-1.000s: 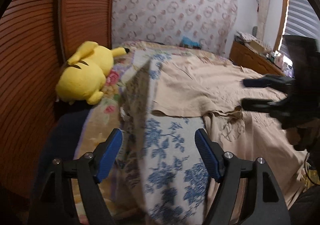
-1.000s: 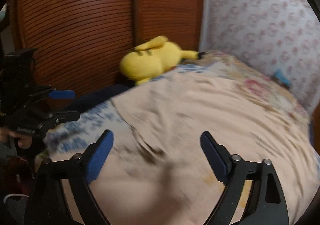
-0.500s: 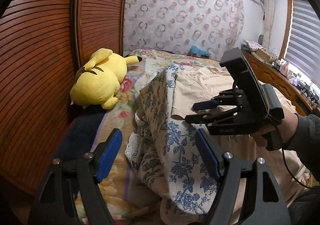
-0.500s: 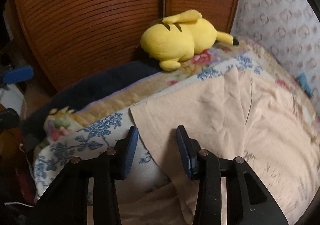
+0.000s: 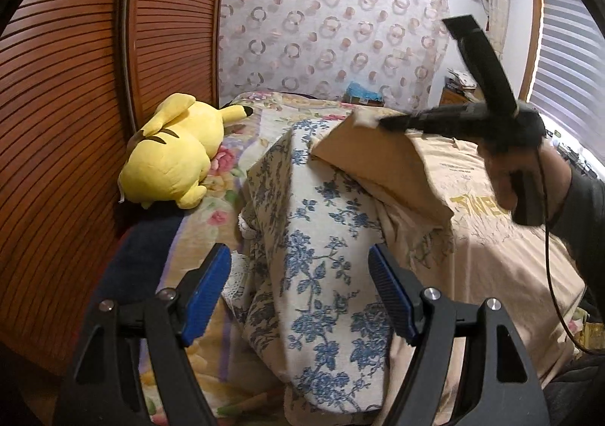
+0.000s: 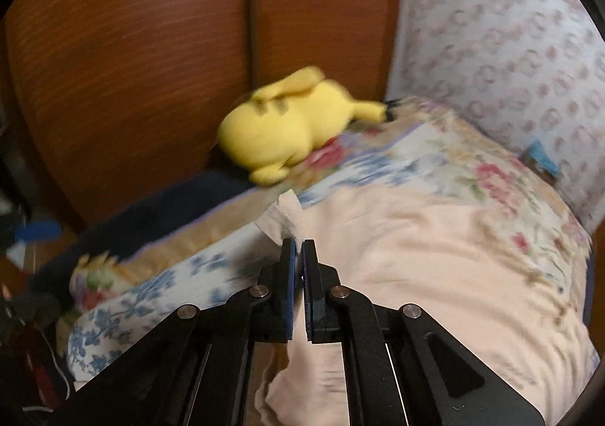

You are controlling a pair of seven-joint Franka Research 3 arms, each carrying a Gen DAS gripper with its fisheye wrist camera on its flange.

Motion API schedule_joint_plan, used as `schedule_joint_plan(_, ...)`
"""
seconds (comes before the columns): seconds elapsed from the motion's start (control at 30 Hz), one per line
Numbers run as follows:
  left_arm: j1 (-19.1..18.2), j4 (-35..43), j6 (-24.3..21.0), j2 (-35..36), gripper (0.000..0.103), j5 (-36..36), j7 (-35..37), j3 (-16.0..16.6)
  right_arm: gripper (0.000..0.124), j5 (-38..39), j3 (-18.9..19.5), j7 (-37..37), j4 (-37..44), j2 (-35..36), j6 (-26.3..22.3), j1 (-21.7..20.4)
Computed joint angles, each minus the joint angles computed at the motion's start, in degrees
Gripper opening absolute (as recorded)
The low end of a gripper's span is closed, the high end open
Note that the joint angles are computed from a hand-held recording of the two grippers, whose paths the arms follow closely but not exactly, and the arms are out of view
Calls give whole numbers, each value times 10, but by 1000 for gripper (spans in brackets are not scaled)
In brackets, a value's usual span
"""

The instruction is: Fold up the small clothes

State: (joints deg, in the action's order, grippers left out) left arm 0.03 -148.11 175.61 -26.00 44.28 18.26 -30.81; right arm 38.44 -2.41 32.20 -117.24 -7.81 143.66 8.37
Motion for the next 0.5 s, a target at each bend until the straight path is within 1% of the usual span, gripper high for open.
schedule_joint_plan(0.17,-6,15,-4,16,75,4,3,-4,1,-48,-14,67,35,26,0,-33)
schedule_joint_plan(0.23,-8,22,-6,24,75,8,2,-5,1,-73,-14,89,39,35,13,-44)
schedule_joint_plan(0.3,-12,30,-10,33,75,13,0,-4,1,-92,-14,110,44,42,15,-51)
schedule_joint_plan(0.4,-19,43,-14,49,75,23,-5,-3,1,-96,-14,124,36,39,19,-57)
schedule_joint_plan(0.47,-24,52,-13,63,75,31,-7,1,15,-113,-13,135,28,35,27,-60)
schedule_joint_plan(0.5,-28,57,-14,71,75,35,-8,4,31,-120,-12,140,23,31,30,-61)
